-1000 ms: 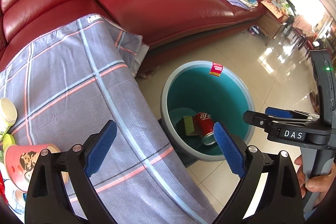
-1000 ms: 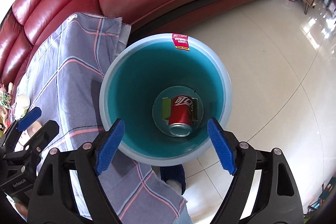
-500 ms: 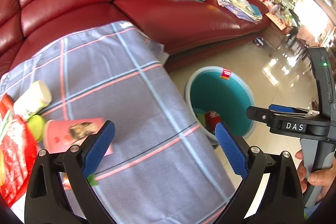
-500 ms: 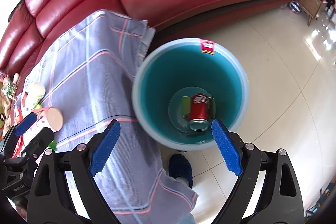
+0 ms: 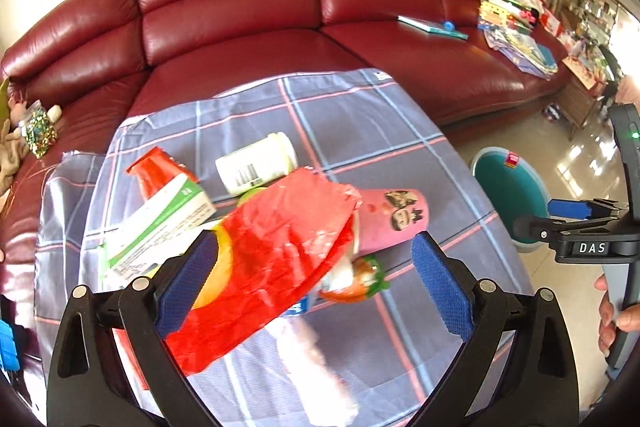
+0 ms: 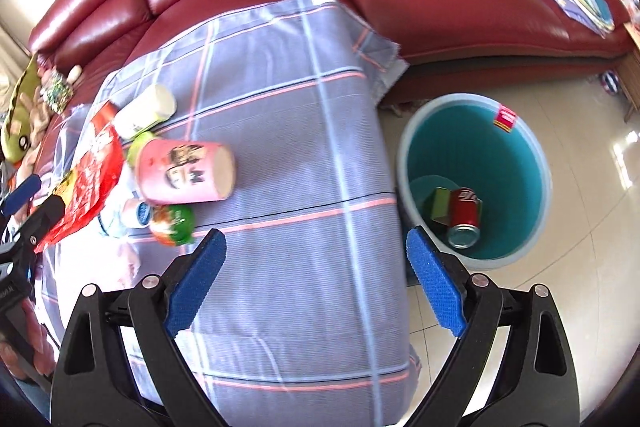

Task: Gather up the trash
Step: 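Return both tools to the table over the remaining trash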

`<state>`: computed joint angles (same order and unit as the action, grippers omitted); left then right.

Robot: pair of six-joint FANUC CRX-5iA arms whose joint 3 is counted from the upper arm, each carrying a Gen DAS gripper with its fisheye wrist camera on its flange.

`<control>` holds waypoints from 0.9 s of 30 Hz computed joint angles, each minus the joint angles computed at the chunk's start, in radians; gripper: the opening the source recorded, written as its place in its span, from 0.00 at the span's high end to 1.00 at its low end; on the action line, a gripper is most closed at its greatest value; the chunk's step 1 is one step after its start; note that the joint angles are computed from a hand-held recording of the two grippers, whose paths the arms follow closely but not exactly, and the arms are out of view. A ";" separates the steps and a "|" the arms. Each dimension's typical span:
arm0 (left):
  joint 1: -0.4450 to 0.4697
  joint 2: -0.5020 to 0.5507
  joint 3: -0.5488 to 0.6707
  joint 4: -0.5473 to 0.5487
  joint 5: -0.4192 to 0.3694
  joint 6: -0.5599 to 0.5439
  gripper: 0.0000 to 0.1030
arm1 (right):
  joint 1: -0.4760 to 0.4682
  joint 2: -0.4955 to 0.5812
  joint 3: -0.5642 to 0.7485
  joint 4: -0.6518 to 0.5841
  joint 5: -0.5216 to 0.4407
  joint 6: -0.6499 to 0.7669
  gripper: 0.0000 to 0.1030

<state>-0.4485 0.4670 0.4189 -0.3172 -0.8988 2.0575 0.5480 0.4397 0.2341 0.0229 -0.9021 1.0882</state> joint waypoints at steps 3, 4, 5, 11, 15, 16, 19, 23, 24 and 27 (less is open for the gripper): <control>0.025 -0.048 -0.064 -0.007 0.008 -0.026 0.05 | 0.031 0.012 0.025 0.007 -0.018 0.009 0.15; 0.033 -0.060 -0.084 -0.006 0.012 -0.039 0.05 | 0.040 0.015 0.031 0.009 -0.022 0.010 0.15; 0.042 -0.073 -0.108 -0.002 0.019 -0.056 0.05 | 0.048 0.017 0.033 0.012 -0.023 0.008 0.15; 0.094 -0.069 -0.178 0.077 0.030 -0.148 0.05 | 0.086 0.038 0.064 0.015 -0.048 0.014 0.15; 0.106 -0.056 -0.207 0.093 0.031 -0.156 0.05 | 0.104 0.055 0.081 0.017 -0.060 0.021 0.15; 0.108 -0.053 -0.211 0.089 0.030 -0.146 0.05 | 0.107 0.061 0.087 0.016 -0.065 0.022 0.15; 0.120 -0.050 -0.224 0.086 0.035 -0.105 0.05 | 0.113 0.078 0.105 0.012 -0.083 0.029 0.15; 0.139 -0.064 -0.246 0.069 0.043 -0.048 0.05 | 0.117 0.096 0.124 0.010 -0.099 0.034 0.15; 0.141 -0.069 -0.252 0.066 0.047 -0.045 0.05 | 0.118 0.101 0.132 0.009 -0.104 0.037 0.15; 0.141 -0.084 -0.272 0.056 0.047 -0.033 0.05 | 0.122 0.113 0.147 0.005 -0.114 0.040 0.15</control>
